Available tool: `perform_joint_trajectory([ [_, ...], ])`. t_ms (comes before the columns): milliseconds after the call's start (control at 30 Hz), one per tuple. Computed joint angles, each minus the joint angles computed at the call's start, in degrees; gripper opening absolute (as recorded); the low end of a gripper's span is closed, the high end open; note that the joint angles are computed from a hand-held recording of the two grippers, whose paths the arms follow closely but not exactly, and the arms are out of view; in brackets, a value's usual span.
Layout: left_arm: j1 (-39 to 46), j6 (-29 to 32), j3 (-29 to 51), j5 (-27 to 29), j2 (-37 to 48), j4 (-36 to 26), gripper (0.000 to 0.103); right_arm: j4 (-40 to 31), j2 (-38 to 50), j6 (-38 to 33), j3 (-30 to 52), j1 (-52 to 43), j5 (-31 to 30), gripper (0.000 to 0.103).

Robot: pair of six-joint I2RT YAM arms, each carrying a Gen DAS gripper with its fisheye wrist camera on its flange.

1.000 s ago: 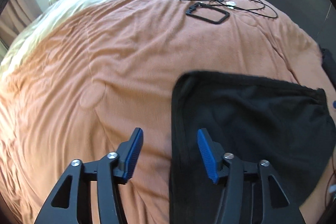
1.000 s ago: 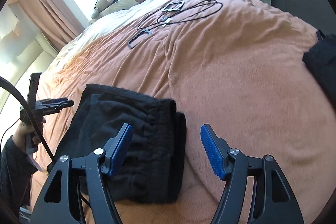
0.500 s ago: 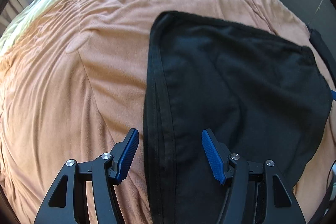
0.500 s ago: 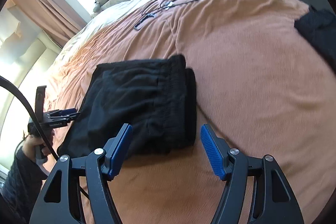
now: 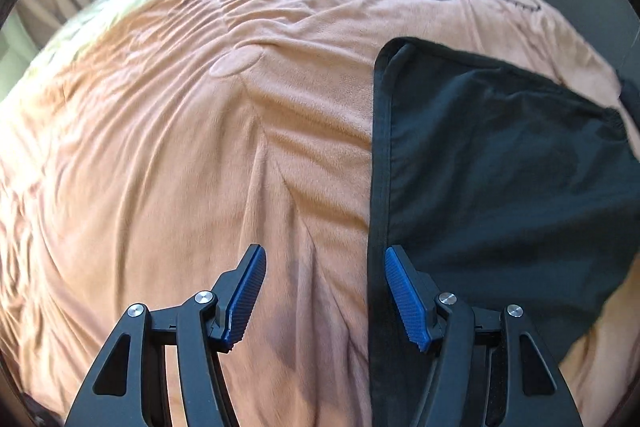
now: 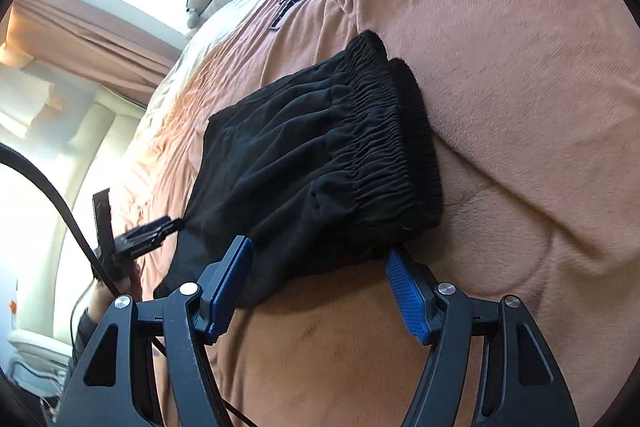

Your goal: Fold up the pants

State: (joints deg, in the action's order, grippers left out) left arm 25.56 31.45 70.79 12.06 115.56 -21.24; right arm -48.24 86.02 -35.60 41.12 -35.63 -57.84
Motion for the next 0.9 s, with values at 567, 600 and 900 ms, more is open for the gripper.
perform_joint_trajectory([
  [567, 7.90, -0.31, -1.95, 18.17, 0.89, -16.39, 0.065, 5.48, 11.21, 4.49, 4.16, -1.67, -4.54, 0.020],
  [600, 7.97, -0.61, -1.82, 18.71, 1.48, -16.88, 0.065, 6.47, 10.33, 5.53, 3.80, -1.38, -4.32, 0.019],
  [900, 7.27, -0.83, -1.00, 25.97, 3.67, -21.01, 0.065, 3.37, 6.69, 2.51, 3.75, -3.70, -2.55, 0.019],
])
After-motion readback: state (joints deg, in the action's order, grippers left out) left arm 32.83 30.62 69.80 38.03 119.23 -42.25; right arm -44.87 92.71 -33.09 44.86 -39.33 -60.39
